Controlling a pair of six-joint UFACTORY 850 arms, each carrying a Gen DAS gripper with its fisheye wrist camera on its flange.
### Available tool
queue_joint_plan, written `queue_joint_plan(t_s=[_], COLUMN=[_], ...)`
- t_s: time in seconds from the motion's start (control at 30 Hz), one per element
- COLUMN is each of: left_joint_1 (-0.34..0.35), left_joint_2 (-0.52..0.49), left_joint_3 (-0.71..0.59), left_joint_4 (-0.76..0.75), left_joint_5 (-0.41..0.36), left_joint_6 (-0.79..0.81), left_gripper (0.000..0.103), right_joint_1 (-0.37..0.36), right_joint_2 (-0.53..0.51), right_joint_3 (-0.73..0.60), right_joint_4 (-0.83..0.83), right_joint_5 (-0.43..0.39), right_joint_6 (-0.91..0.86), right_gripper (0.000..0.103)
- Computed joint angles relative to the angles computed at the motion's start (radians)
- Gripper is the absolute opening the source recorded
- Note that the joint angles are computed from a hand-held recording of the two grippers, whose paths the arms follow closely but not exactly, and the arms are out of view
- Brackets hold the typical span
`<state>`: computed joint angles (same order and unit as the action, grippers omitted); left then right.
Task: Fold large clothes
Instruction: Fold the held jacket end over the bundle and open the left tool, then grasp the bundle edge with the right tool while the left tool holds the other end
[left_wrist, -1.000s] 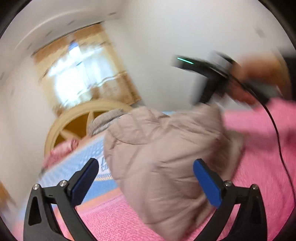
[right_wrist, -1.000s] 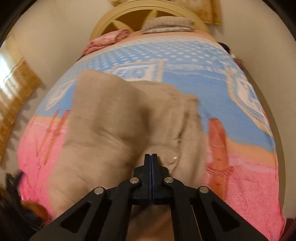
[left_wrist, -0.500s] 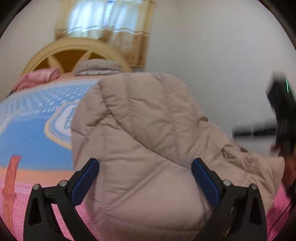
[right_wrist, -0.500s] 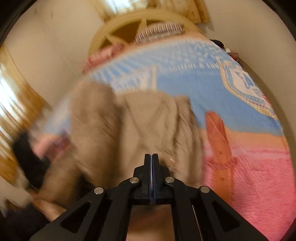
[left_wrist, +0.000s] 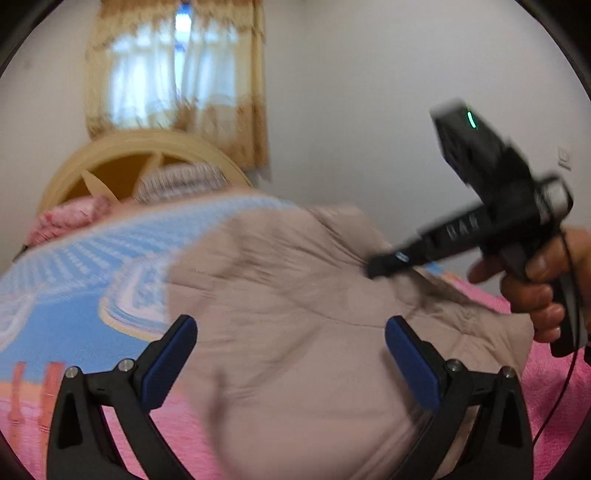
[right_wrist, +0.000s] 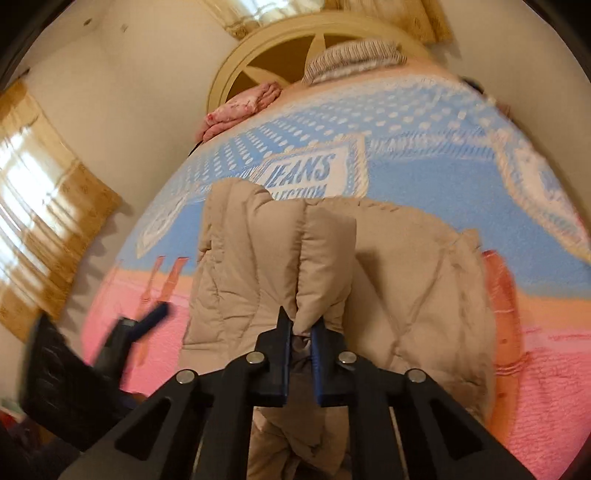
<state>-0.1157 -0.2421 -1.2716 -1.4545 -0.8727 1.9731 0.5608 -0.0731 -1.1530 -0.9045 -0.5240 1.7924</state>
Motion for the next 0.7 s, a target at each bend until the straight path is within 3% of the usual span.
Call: queue_joint_plan(t_s=[0.17,0.27,0.3,0.4,0.47,0.53,0.6,0.7], left_joint_1=[-0.062,-0.149,-0.171,-0.226,-0.240,-0.242,-0.237,-0.232], left_joint_2=[-0.023,-0.049,-0.046,-0.014,0.014,0.015,-0.001,0.001], left_joint_3=[-0.048,-0.066,-0.052,0.025,0.074,0.079,0.055,0.034], left_joint_4=[-0.031,0.117,0.140,-0.006,-0.153,-0.196,-0.129,-0.052], left_joint_5=[0.218,0.343,0.380,0.471,0.492,0.499,0.488,0.486], left_joint_6=[-0.033,-0.138,-0.139,0.073,0.267,0.327,0.248,0.155], left_gripper=[0.103,0.103,0.103,0.103,0.103,0.103,0.103,0.103], right_joint_1=[0.016,0.009,0.015,0.032,0.068,0.120,0.155,0.109], right_joint_2=[0.056,0.061,0.046,0.045,0.051,0.071,0.095,0.114], right_joint_3=[0.068,0.108,0.103,0.105,0.075,0.050,0.042,0.078], right_joint_4=[-0.006,0.026,0.041,0.074,0.069,-0.024,-0.169,-0.305], right_joint_5=[-0.118,-0.166,-0.217,-0.320,-0.465,-0.547,-0.537,-0.357], right_joint_6=[0.050,0.067,0.045,0.039,0.085,0.159,0.274,0.379], right_gripper=[0.006,0.006,0.006,0.006,0.019,0.019,0.019,0.019])
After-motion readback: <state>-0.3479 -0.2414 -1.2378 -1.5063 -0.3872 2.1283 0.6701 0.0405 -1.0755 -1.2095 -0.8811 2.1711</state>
